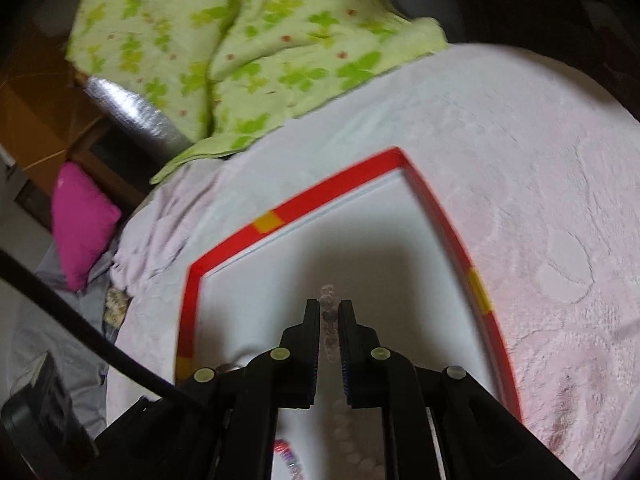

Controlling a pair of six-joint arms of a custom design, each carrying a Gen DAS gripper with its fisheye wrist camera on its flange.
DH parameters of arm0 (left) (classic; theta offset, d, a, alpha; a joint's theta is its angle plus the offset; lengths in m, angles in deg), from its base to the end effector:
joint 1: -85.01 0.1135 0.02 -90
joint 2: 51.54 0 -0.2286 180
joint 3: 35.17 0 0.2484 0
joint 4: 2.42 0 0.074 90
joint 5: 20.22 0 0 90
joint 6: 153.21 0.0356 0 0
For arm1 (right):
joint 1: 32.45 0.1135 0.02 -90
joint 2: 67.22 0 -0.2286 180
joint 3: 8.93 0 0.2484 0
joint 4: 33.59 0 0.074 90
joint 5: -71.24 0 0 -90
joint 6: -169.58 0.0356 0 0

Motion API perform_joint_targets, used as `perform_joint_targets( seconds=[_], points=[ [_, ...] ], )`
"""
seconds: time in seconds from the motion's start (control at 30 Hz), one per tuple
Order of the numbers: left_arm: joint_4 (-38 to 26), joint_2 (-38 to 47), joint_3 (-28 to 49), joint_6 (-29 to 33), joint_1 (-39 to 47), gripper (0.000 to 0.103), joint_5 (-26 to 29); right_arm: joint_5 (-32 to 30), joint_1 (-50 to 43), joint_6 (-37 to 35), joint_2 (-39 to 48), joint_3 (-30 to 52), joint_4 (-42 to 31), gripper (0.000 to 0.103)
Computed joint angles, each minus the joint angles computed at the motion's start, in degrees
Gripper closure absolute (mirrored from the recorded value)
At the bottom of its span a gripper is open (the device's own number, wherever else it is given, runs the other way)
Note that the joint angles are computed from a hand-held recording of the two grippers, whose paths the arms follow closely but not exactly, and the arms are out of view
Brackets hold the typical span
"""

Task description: Organize jewelry

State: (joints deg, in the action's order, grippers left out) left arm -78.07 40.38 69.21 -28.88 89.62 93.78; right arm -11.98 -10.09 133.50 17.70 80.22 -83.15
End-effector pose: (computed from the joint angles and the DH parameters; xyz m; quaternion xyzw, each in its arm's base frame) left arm 0.3184 0.0111 0.3005 0.2906 0.9073 -0.1151 0.2812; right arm 0.3016 0.1195 0.2818 0.2727 0.8824 0.1913 0.3321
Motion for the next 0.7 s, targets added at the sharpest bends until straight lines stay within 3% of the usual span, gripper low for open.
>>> perform_joint_targets(
  seconds=[0.03, 0.13, 0.33, 0.5, 0.6, 0.7],
  points=[
    [0.3, -0.6, -0.5, 0.4, 0.1, 0.039, -0.2, -0.3, -0.5, 0.5, -0.8, -1.0, 0.3, 0.084],
    [-0.2, -2.0, -0.6, 1.6, 1.6, 0.039, 0.9, 1.1, -1.0, 3.2, -5.9, -5.4, 1.8, 0.048],
    [-0.9, -9.5, -3.0, 3.4, 6.4, 0.035, 3.4, 8.8, 3.6, 3.5, -15.9, -8.0, -3.8, 0.047],
    [-3.0, -18.2, -7.5, 10.2, 13.9, 0.033, 7.0, 21.9, 13.7, 8.3, -22.8, -7.5, -13.6, 0.038],
    [-3.4, -23.4, -10.6, 15.6, 19.8, 0.032, 9.5, 31.0, 23.6, 14.5, -24.0, -6.1, -22.2, 0.037],
    [-7.5, -26.1, -11.3, 22.6, 27.7, 0.032, 14.0, 35.7, 32.8, 23.9, -24.7, -5.9, -29.4, 0.036]
  ],
)
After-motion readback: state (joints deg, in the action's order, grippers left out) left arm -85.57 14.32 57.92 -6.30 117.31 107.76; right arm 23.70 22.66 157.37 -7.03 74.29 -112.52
